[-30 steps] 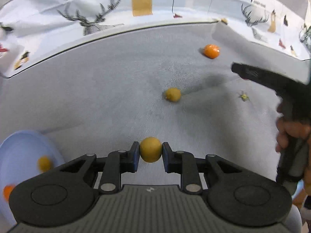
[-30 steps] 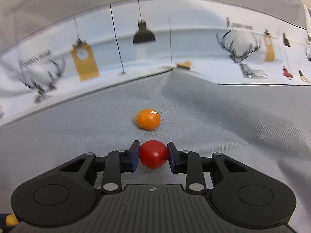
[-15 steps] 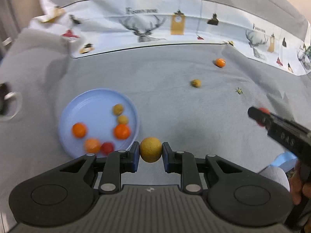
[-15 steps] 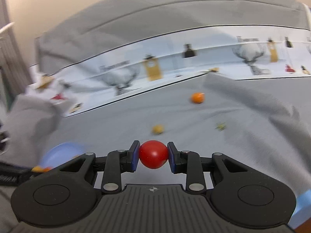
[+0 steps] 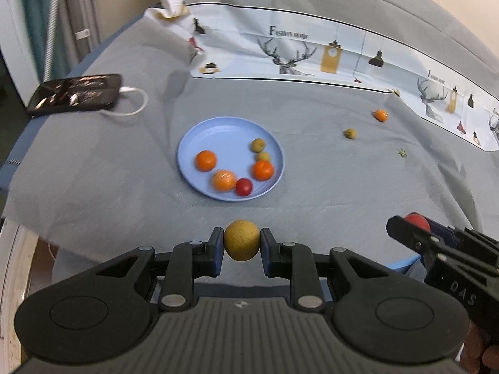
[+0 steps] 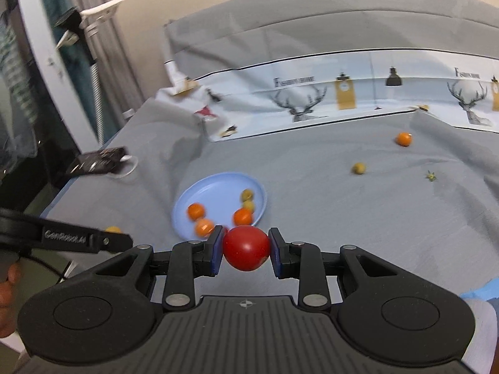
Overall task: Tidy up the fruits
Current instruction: 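Carry the yellow fruit and red cherry tomato over the blue plate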
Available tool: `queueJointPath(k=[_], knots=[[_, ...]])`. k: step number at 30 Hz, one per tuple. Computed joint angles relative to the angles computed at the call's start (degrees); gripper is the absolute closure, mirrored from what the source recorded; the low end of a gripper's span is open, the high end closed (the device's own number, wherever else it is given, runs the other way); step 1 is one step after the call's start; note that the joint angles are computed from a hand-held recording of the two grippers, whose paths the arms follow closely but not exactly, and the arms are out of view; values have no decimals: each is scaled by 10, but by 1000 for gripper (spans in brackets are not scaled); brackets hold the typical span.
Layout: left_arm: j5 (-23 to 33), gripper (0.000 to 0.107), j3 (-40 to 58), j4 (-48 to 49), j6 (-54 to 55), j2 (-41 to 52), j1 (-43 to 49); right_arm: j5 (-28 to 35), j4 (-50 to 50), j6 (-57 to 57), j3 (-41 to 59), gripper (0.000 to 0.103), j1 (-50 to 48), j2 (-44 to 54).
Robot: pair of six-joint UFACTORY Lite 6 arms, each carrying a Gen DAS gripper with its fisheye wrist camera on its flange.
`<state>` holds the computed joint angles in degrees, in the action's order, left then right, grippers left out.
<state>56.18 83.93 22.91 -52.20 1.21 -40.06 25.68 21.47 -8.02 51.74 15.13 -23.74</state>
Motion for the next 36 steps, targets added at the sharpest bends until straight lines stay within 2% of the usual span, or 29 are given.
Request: queueJointPath(k=[5,14,36], knots=[[2,80,-60,7,-21,-61,-9,11,-132,141,-6,71,61,-38],[-4,80,-93,22,-40,-107,-18,28,-231,249,2,71,112,-50],[-31,80,-80,-13,0,-63,30,19,-200,209,21,71,94,11]])
